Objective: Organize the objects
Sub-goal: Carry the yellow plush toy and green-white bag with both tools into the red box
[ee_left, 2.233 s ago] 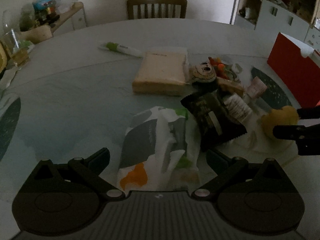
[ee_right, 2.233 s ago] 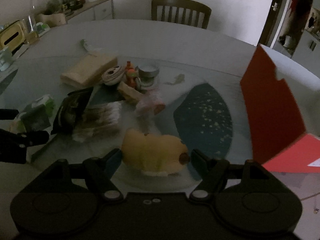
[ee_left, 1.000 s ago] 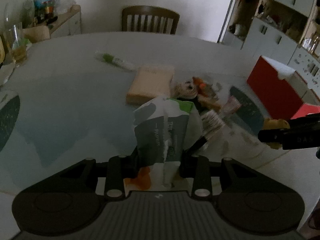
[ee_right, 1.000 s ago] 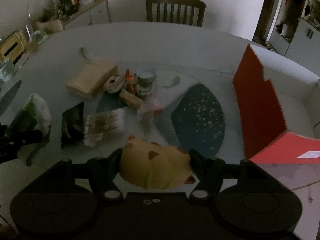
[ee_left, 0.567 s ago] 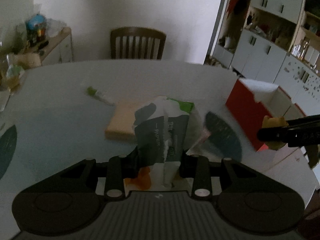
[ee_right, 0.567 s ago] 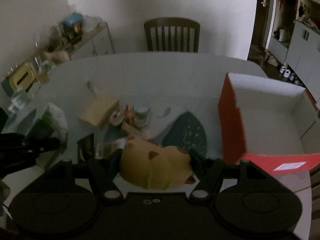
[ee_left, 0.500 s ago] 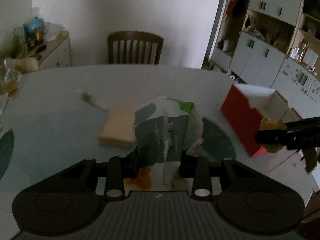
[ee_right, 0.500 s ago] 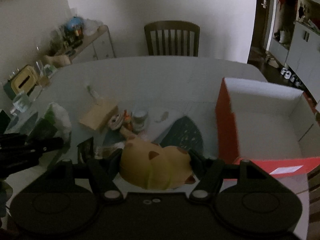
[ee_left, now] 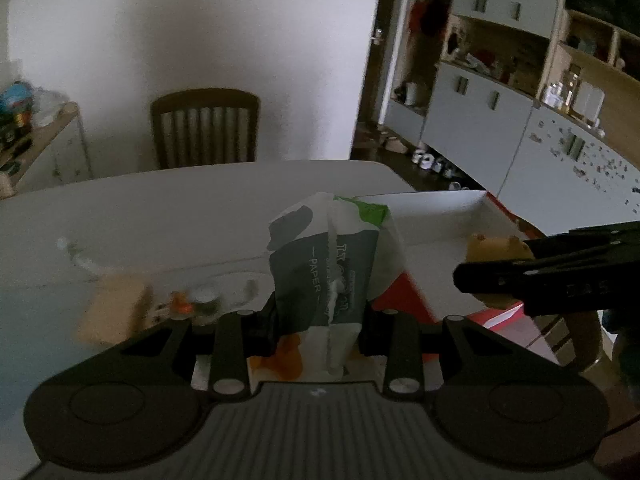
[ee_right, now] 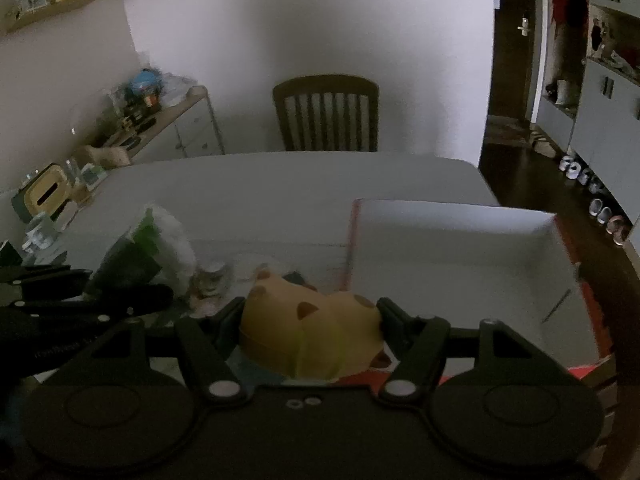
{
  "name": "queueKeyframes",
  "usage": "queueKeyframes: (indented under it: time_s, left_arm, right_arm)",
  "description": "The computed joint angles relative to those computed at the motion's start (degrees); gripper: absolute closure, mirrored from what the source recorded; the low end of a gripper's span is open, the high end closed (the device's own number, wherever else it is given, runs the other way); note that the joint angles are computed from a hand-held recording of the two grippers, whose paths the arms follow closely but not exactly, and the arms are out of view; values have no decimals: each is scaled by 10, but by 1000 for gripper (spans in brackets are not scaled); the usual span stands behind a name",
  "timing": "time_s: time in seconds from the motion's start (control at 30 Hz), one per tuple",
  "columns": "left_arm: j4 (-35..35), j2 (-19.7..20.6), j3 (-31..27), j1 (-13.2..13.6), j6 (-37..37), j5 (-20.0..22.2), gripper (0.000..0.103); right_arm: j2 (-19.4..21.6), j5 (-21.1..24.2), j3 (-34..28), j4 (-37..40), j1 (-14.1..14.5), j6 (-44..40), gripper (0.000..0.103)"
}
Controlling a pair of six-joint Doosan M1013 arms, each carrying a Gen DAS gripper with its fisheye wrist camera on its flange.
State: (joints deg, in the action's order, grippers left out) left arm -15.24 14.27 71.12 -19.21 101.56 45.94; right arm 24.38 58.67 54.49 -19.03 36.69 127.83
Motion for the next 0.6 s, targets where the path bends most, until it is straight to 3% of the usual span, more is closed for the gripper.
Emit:
queueKeyframes:
  time_s: [0.33,0.6]
  left_arm:
    - [28,56,-76,-57,-15,40,69]
    - [54,112,-148,-81,-19,96,69]
  right_arm:
    - [-35,-21,63,-21,-33,-9,34]
    - [-39,-17,81,-14,-59,-34,34]
